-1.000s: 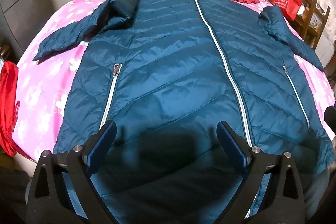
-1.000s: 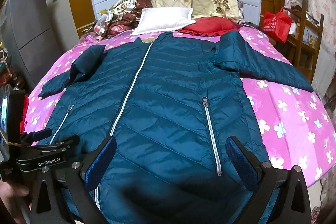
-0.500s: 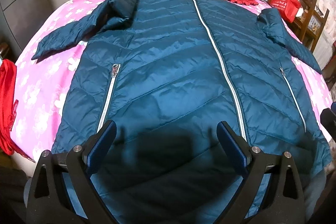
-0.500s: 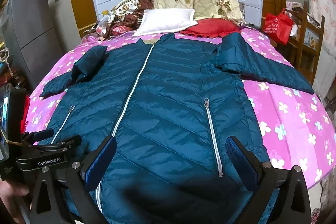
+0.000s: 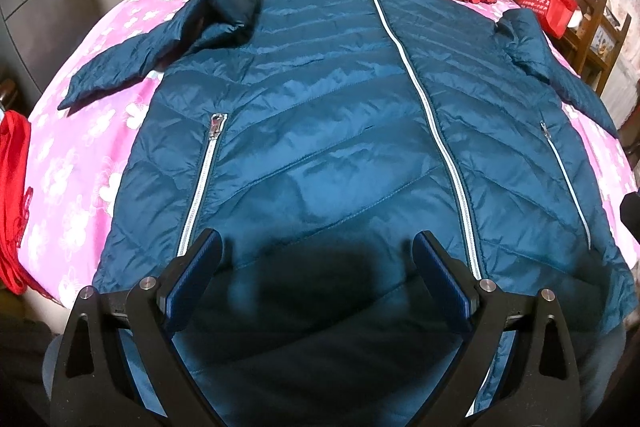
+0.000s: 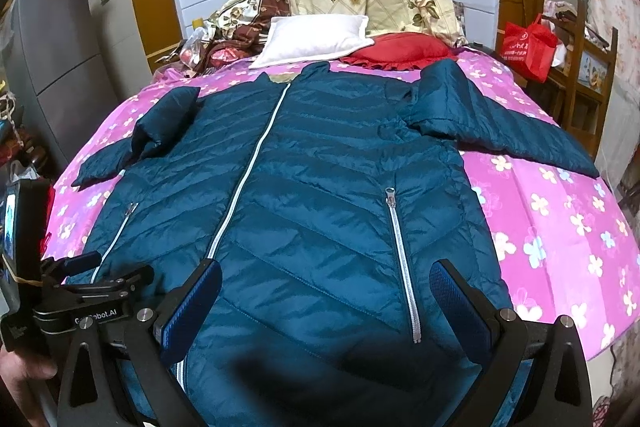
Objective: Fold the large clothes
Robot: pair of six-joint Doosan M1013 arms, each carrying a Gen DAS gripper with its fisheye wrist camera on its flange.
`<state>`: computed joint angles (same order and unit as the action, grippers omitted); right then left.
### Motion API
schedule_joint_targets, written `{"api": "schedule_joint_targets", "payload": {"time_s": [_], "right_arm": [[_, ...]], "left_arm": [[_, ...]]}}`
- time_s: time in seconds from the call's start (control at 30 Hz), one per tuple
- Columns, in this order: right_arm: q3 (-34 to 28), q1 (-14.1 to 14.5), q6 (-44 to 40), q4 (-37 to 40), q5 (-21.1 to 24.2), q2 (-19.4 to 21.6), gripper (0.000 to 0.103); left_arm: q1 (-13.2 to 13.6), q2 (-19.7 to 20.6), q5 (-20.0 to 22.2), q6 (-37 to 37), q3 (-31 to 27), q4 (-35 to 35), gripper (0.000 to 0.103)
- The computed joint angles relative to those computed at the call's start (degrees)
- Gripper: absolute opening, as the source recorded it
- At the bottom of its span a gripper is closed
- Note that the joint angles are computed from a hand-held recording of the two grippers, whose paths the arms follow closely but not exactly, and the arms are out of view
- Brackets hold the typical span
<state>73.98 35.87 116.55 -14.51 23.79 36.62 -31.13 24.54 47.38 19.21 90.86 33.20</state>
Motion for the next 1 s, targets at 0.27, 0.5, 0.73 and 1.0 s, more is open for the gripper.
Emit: {"api": "schedule_joint_targets", "payload": {"time_s": [0.27, 0.5, 0.73, 1.0], "right_arm": [[-0.75, -0.28, -1.56, 1.90, 0.64, 0.58, 0.103], [-0.70, -0.21, -1.31, 1.46, 0.48, 0.53, 0.103], [-0.73, -0.16, -1.33, 1.45, 0.58, 0.50, 0.103], [-0.80, -0.14, -1.34, 1.50, 0.78, 0.47, 0.103]], "left_arm": [[0.10, 0.05, 0.06, -0.13, -0.04, 0.57, 0.097], [0.18, 0.02, -0.07, 0.44, -0.12, 0.10, 0.097], [0.10, -0.19, -0.26, -0.19, 0.14, 0.61, 0.097], [0.14, -0.23, -0.30, -0.77, 0.32, 0.61, 0.097]]}}
